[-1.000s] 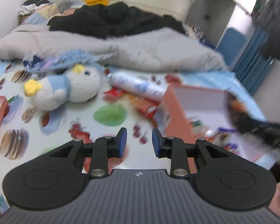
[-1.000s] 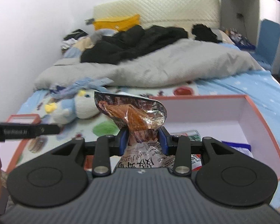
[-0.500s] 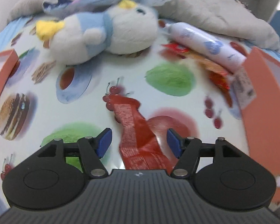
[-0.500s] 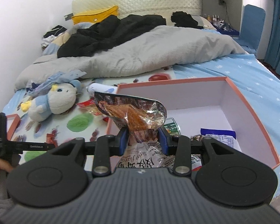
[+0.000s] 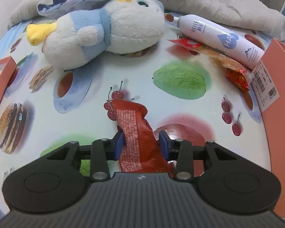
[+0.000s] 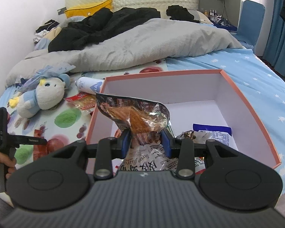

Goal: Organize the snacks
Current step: 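Lower both packets into the pink box and open both tools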

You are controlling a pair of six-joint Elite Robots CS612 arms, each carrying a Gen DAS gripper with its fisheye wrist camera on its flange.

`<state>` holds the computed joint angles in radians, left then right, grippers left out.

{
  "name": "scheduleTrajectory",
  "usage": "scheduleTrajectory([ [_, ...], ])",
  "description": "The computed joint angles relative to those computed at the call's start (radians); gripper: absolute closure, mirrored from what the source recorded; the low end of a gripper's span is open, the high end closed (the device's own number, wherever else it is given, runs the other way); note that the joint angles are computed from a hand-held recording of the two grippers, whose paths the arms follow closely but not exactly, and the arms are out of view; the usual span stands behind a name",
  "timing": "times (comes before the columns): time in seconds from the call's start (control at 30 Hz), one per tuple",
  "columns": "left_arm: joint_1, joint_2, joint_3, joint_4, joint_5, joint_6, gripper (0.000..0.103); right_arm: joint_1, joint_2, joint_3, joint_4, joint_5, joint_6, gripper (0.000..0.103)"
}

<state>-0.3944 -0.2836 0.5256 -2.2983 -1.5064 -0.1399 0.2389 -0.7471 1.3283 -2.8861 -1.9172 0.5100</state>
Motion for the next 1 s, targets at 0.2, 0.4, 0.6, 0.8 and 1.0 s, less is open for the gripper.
scheduleTrajectory([
  [0.2,-0.005,-0.026,0.021,0.002,-0.03,0.04,0.067,-0.003,0.01,-0.019,0.016,0.001,-0.049,0.064],
  [0.4,-0.016,-0.059,0.041,-0.021,-0.074,0.071,0.067,-0.007,0.02,-0.042,0.017,0.003,-0.079,0.064],
  [0.6,-0.031,-0.092,0.027,-0.038,-0.163,0.069,0.067,-0.011,0.015,-0.037,0.0,-0.006,-0.091,0.064],
  [0.8,-0.06,-0.107,-0.018,-0.056,-0.283,0.092,0.067,-0.021,0.007,-0.026,-0.011,-0.027,-0.074,0.063],
  [1.0,-0.096,-0.08,-0.099,-0.011,-0.385,0.119,0.067,-0.032,-0.002,-0.001,0.004,-0.061,-0.035,0.063],
])
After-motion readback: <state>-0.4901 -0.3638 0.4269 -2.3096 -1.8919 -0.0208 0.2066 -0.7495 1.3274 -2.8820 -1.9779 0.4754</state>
